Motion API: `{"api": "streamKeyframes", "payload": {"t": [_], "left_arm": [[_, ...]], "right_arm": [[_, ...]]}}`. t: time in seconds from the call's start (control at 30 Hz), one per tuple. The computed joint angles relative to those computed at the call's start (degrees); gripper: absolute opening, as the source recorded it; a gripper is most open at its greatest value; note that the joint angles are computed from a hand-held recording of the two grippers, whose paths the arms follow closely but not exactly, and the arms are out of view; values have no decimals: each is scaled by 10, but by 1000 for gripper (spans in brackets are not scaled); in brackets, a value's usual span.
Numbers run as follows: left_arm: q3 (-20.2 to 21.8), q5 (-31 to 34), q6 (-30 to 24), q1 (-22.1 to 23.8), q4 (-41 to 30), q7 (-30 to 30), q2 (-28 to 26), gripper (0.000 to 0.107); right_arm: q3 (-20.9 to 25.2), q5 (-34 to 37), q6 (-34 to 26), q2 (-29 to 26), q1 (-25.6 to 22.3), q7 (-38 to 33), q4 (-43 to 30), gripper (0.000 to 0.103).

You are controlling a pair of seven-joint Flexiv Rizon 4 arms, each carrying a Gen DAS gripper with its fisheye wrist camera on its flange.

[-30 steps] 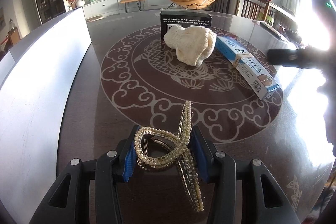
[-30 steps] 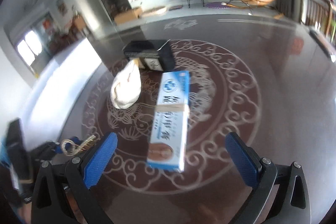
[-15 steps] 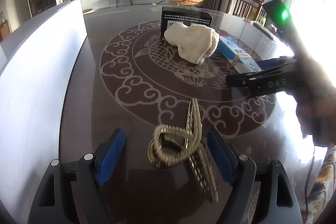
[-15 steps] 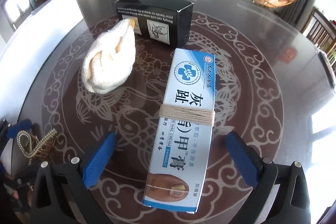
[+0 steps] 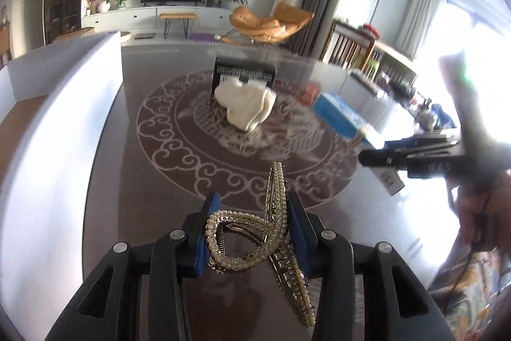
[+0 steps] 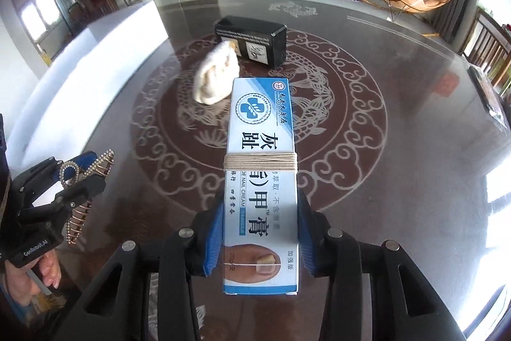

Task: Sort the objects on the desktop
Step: 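Close the right tool on the blue-and-white box while the left tool holds the clip, then carry the box and clip over the cork bin and open both tools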

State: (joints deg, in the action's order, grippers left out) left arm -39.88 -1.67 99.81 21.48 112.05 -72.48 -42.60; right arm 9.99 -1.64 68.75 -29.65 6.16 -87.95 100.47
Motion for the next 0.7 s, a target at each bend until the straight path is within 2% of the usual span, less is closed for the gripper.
{"api": "streamKeyframes", "payload": {"t": [0.1, 0.2, 0.3, 0.37, 0.47, 0.53, 0.6, 0.7], "left_arm": [[-75, 14, 20, 74, 34, -15, 13, 42], [-144, 34, 21, 162, 62, -39, 32, 42], [-184, 46, 18, 242, 82, -62, 61, 42], [-187, 49, 17, 280, 90, -74, 88, 42], [-137, 39, 0, 298, 90, -80, 133, 42], [-107, 17, -26, 297, 84, -71, 139, 42], [-51, -8, -58, 271, 71, -62, 146, 42], [57, -32, -112, 202, 45, -62, 152, 42]], "right_arm": [[20, 16, -7, 20, -4, -12, -7, 41], [36, 22, -9, 29, 13, -26, -31, 41], [53, 29, -18, 26, 36, -41, -68, 41], [69, 41, -32, 18, 52, -56, -102, 41], [96, 60, -68, -11, 86, -80, -174, 41], [104, 67, -88, -38, 116, -88, -220, 41], [107, 72, -111, -66, 144, -93, -260, 41], [106, 75, -141, -113, 184, -97, -314, 42]]}}
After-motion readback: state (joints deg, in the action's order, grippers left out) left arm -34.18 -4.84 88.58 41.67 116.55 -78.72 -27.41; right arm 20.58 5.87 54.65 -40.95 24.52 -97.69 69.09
